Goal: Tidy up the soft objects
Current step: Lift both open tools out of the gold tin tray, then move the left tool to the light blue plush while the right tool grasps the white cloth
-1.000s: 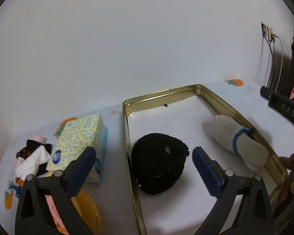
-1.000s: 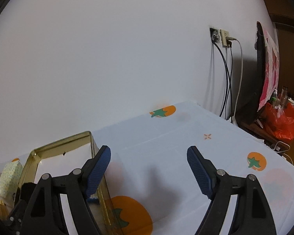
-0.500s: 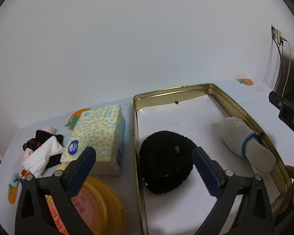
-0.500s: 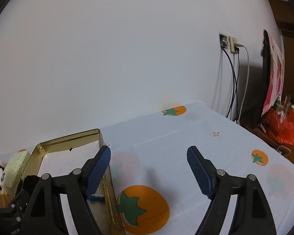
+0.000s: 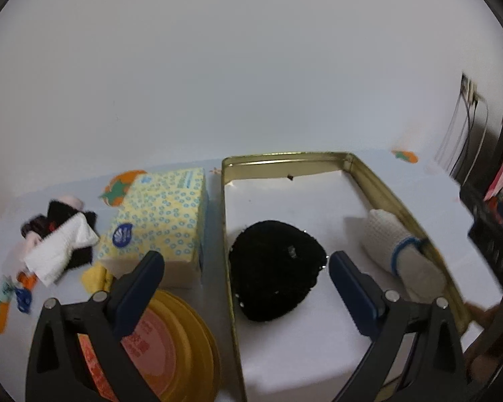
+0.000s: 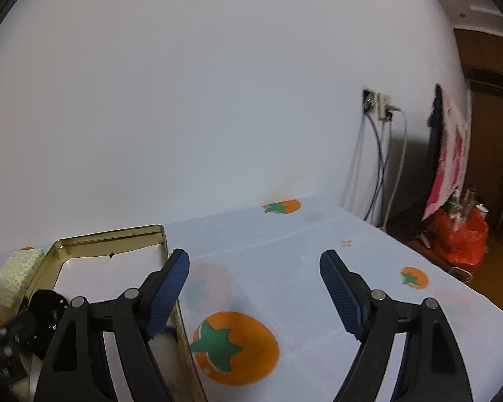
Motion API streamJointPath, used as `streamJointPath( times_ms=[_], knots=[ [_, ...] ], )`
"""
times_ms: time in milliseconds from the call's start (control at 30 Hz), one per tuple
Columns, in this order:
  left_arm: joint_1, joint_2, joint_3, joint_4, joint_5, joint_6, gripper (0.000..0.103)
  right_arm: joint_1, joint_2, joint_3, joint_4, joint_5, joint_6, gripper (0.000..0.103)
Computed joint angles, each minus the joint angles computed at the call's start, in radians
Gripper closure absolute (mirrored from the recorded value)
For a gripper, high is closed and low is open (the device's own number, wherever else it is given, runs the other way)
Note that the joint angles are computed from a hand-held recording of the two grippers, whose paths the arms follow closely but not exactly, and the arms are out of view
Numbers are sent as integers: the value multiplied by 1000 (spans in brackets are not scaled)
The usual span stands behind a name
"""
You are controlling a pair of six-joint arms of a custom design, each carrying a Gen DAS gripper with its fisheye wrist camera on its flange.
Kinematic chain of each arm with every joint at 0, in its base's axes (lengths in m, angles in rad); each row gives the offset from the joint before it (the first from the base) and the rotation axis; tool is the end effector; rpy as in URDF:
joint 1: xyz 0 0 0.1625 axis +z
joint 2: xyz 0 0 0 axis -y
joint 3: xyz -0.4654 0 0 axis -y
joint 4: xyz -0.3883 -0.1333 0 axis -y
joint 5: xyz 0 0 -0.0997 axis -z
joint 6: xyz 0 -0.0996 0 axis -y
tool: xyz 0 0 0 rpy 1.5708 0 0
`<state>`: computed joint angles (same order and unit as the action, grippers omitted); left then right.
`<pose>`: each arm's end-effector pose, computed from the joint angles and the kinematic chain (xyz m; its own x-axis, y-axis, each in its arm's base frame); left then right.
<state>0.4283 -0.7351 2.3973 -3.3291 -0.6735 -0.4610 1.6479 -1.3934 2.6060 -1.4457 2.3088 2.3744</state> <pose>-0.2898 -0.3644 0.0357 -0.6959 0.2964 -0.6541 0.6654 0.6088 -0.4320 0.0902 -0.3069 0.1770 -0.5796 0.5887 0.5635 -0.5342 0.2477 -0.8083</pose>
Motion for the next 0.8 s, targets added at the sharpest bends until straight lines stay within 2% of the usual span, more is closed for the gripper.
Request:
streamJointPath(
  times_ms=[133,200,333,433,567,700,800],
  knots=[
    [-14,-23,40,-36,14,21,3,71,70,63,-269,53,-85,17],
    [-22,-36,69,-52,29,52,3,100,89,74,-306,57,-68,16],
    [-26,-84,155,-139,95,127,3,164,129,45,-204,31,64,16],
    [12,-152,199,-179,151,208,3,216,176,-16,-75,19,166,16],
    [83,-218,230,-269,231,330,3,280,270,-117,64,1,249,16],
    [171,-258,237,-384,280,472,2,322,349,-186,114,-12,258,16],
    [236,-317,234,-423,257,542,2,349,398,-235,161,-14,263,16]
  ],
)
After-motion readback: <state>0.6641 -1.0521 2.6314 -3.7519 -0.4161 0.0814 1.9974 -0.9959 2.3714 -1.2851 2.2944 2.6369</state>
